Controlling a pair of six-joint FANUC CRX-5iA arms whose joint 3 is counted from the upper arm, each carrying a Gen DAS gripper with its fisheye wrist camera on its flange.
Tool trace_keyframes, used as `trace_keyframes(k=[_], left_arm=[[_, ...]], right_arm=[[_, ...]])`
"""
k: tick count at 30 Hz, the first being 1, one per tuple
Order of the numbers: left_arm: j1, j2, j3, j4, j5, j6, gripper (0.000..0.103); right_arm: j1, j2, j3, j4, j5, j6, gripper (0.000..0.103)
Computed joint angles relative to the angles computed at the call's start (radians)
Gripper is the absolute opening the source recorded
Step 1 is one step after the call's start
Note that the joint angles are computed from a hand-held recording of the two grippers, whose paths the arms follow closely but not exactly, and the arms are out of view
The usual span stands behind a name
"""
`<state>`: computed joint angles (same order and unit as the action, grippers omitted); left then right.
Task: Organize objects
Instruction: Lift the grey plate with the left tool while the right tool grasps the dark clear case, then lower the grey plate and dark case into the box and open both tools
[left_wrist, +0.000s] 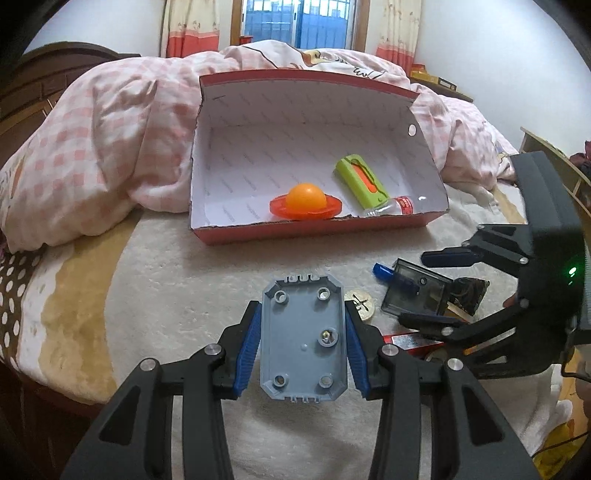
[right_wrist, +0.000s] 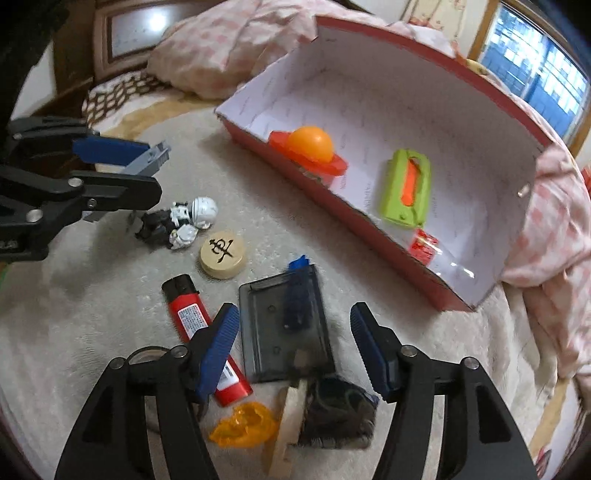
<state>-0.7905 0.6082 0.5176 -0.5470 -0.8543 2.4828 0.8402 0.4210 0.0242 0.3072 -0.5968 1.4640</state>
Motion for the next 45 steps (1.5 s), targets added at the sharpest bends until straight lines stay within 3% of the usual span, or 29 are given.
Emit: trace_keyframes(k=[2, 3, 4, 6, 9, 14, 28, 45], left_arm=[[0.0, 0.0, -0.002, 0.002, 0.004, -0.002, 0.042], [0.0, 0.0, -0.003, 0.004, 0.006, -0.003, 0.042], [0.001, 0.0, -0.004, 0.006, 0.009, -0.005, 0.042], [0.002, 0.001, -0.003, 0.009, 0.01, -0.008, 0.042], [0.003, 0.002, -0.002, 0.012, 0.013, -0.009, 0.042], [0.001, 0.004, 0.004, 0.011, 0.013, -0.007, 0.042], [-0.008, 0.013, 0.043, -0.021, -0.006, 0.021, 0.042], [0.024, 0.092, 0.217, -0.05, -0.053, -0.026, 0.042]], right_arm=[[0.001, -0.007, -0.008, -0.012, 0.016, 0.003, 0.043], [0.001, -0.02, -0.034, 0.018, 0.046, -0.036, 0.027], [-0.004, -0.031, -0.041, 0.007, 0.064, -0.041, 0.022], [-0.017, -0.049, -0.04, -0.045, 0.081, -0.04, 0.019], [-0.026, -0.072, -0.065, -0.04, 0.107, -0.083, 0.018], [-0.044, -0.089, -0.056, -0.141, 0.11, -0.044, 0.018], [-0.044, -0.164, -0.142, -0.176, 0.225, -0.159, 0.018], [-0.089, -0.138, -0.075, -0.203, 0.265, -0.202, 0.018]])
